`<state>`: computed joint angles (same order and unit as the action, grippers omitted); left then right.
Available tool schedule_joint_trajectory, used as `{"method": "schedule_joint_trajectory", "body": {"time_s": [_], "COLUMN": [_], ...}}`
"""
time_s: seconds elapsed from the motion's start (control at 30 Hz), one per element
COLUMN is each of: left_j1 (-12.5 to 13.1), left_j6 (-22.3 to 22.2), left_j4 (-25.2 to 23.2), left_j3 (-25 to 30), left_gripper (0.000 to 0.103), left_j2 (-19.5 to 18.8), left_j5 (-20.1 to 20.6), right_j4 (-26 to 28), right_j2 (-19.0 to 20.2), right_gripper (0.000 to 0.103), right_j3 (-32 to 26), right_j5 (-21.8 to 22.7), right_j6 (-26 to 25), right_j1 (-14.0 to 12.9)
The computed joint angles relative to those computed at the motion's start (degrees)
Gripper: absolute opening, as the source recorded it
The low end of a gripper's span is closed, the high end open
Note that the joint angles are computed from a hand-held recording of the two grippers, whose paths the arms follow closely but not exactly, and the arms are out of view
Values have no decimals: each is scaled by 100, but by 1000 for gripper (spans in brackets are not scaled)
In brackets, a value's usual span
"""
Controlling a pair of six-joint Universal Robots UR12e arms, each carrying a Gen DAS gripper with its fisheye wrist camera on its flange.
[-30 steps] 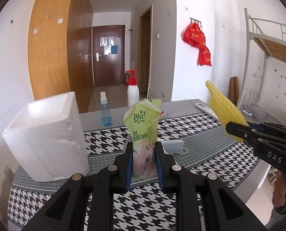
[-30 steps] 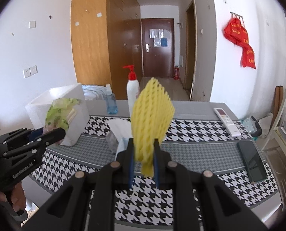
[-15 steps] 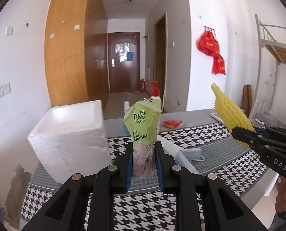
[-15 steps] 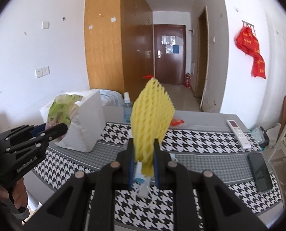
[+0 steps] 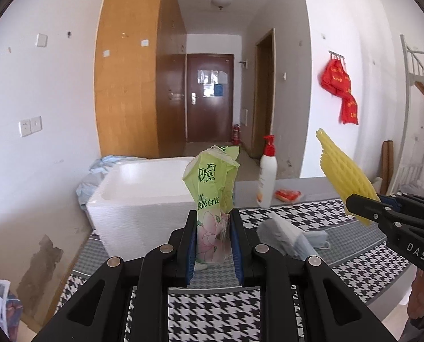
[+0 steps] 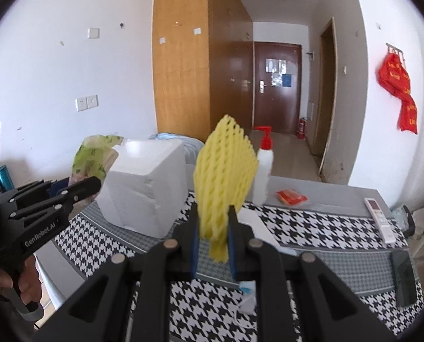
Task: Organize soft objects
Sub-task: 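Carry the yellow net with the right tool while the left tool carries the packet to the box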
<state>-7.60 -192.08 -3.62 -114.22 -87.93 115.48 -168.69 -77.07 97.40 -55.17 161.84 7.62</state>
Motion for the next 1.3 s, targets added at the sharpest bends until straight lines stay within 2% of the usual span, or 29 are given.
{"method": "schedule_joint_trajectory", "body": {"time_s": [0.47,1.03,1.3], "left_j1": [174,364,496], "left_j6": [-103,-129,-41], "left_j4": [92,133,113], "left_j3": [-176,-223,-167], "left_gripper": [23,23,23], "left_j2": [227,298,276], "left_j5": [277,482,371], "right_j4": [158,476,776], "right_j2": [91,269,418], "right_gripper": [20,20,20], "right_j3": [-194,-511,-805], "right_j5": [198,318,276], "right_j6": [-300,-506,-606], "right_j1": [242,486,634]}}
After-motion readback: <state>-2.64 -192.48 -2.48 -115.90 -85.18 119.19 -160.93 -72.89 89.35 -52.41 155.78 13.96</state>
